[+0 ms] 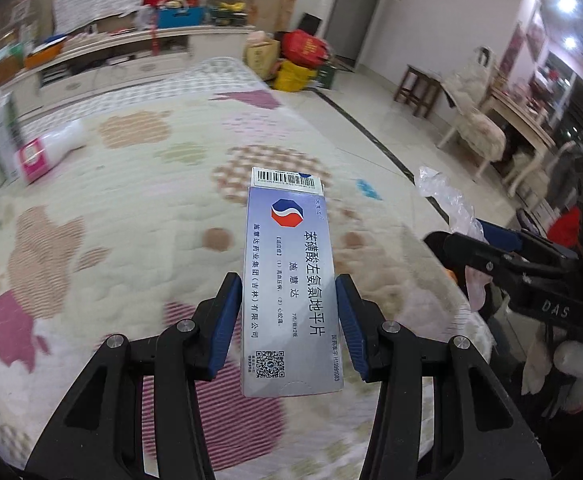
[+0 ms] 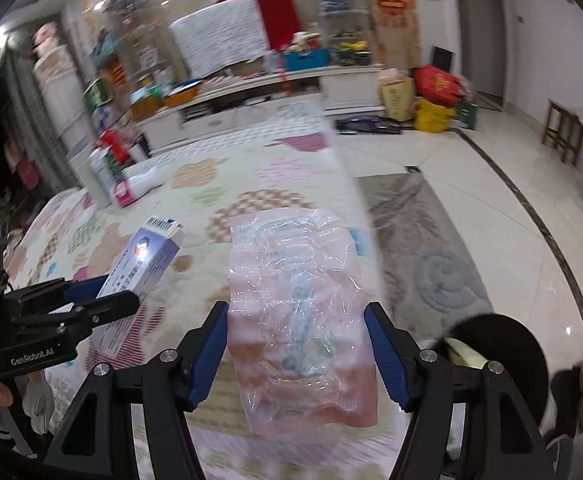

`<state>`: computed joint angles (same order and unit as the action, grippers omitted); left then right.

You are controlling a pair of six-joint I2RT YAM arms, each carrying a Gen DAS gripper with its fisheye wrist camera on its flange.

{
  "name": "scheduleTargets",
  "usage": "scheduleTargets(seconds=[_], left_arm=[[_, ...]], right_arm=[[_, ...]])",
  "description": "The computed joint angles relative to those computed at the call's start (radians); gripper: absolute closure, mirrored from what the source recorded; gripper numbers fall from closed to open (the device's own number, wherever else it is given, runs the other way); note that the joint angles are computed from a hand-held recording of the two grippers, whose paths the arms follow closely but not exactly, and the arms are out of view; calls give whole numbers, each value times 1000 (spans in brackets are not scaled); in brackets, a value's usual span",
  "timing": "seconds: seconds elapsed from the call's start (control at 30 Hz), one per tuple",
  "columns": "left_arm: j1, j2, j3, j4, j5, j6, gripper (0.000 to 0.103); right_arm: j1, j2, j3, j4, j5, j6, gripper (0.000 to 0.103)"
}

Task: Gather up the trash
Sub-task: 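Carry the medicine box and plastic bag to the black bin and open both tools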

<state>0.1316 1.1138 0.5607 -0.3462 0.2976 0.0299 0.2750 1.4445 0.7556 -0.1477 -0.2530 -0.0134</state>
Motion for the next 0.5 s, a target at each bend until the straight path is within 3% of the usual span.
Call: scheduleTargets(seconds=[0.27,0.5], left_arm=[[-280,117,72,76,-64,-142,57],[-475,293,192,132,-77,-229,57]], right_arm=[[-291,-50,-44,-42,-86,-84,37],[-498,5,-24,-64,-146,-151,37]])
